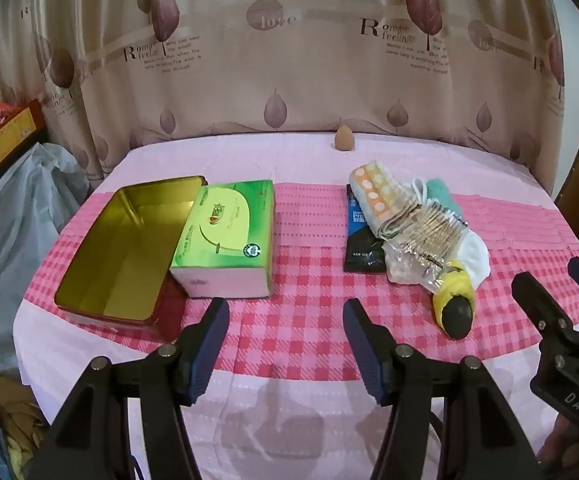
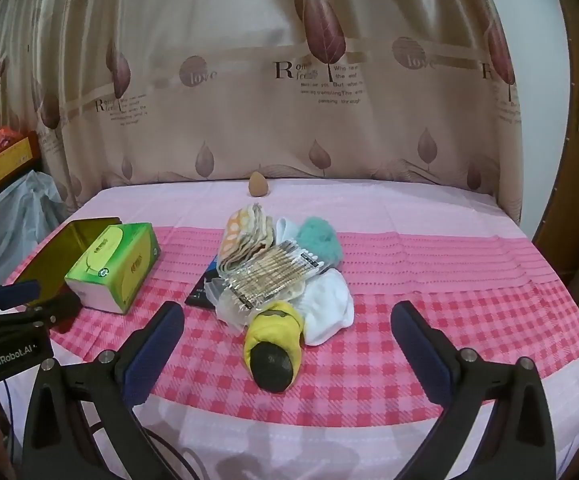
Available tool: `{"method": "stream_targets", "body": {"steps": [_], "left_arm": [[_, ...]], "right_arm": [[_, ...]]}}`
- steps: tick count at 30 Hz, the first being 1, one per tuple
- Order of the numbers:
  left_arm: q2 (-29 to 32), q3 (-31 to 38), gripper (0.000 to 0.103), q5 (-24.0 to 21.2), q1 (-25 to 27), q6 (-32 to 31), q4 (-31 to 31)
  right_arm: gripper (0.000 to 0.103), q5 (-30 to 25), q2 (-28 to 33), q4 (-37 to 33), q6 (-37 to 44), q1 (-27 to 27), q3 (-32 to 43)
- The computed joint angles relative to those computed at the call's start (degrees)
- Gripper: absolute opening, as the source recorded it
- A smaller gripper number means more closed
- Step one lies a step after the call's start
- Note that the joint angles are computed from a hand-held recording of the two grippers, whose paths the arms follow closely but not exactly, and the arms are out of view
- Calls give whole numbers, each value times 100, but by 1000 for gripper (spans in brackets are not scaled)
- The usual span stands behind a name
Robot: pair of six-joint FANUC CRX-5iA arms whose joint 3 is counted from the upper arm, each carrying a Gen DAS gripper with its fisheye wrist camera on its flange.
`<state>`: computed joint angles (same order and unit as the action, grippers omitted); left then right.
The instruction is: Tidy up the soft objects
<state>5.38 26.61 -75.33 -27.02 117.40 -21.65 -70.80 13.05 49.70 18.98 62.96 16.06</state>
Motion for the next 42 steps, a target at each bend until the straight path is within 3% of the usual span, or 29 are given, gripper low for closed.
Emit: {"method": "stream_targets", "body": {"steps": [6, 11, 17, 22, 42], "left_arm": [[-82, -171, 61, 142, 129, 49, 174], [-140, -160, 61, 159, -87, 168, -300], [-204, -232, 61, 309, -85, -5, -177], [-89, -42, 61, 13, -187, 87, -407], [-10, -17, 61, -184, -70, 78, -214]], "right_arm": [[102, 59, 7, -47, 31, -32, -42], [102, 123, -21, -139, -14, -40, -54], [102, 157, -54, -172, -23, -47, -100], [102, 170, -39, -176, 38, -56, -130], [102, 151, -14, -230, 129, -50, -122]]}}
